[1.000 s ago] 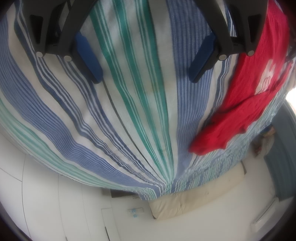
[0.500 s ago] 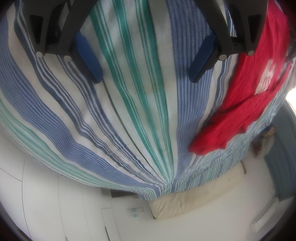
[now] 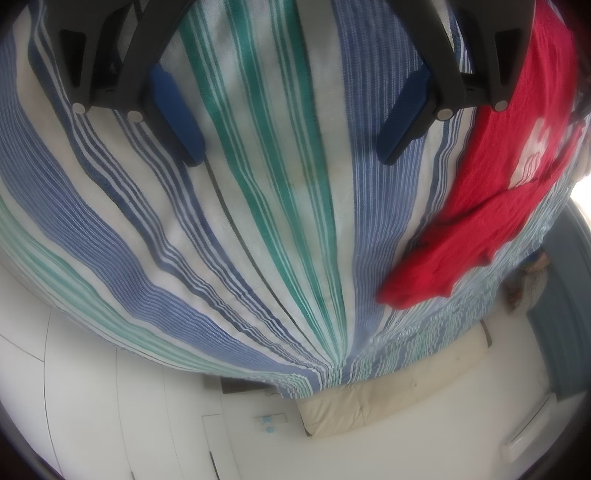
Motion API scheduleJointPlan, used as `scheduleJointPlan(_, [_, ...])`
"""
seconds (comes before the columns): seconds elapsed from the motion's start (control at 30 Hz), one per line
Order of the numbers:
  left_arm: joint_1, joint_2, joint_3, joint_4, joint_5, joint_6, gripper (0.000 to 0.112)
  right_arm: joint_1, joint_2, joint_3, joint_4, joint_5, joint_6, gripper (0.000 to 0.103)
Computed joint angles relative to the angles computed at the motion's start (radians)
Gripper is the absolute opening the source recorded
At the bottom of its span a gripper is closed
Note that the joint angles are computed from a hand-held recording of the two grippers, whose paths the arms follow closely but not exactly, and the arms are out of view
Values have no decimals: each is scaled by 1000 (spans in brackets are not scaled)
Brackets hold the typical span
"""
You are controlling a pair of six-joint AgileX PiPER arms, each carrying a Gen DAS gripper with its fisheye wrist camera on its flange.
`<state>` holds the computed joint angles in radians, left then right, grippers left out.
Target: Fold small clothes
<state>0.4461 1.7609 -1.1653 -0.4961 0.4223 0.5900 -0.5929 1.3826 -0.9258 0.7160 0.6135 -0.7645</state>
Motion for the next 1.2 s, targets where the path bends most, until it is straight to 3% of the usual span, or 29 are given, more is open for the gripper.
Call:
scheduleJointPlan(0.77, [-1, -2, -13, 51, 21, -46, 103, 0, 0, 1, 3, -1, -2, 94])
scheduleJointPlan(0.87, [29, -44, -19, 96, 112, -82, 103, 1, 1, 1, 3, -2, -2, 94])
scheduleJointPlan(1.0, [224, -50, -75, -156, 342, 156, 102, 0, 2, 3, 8, -4, -8, 94])
scheduleJointPlan(1.07, [318, 7, -175, -190, 443, 118, 102, 0, 0, 2, 10, -3, -8, 94])
scheduleJointPlan(1.2, [417, 196, -463, -166, 601, -120, 102, -1, -5, 2, 16, 0, -10, 94])
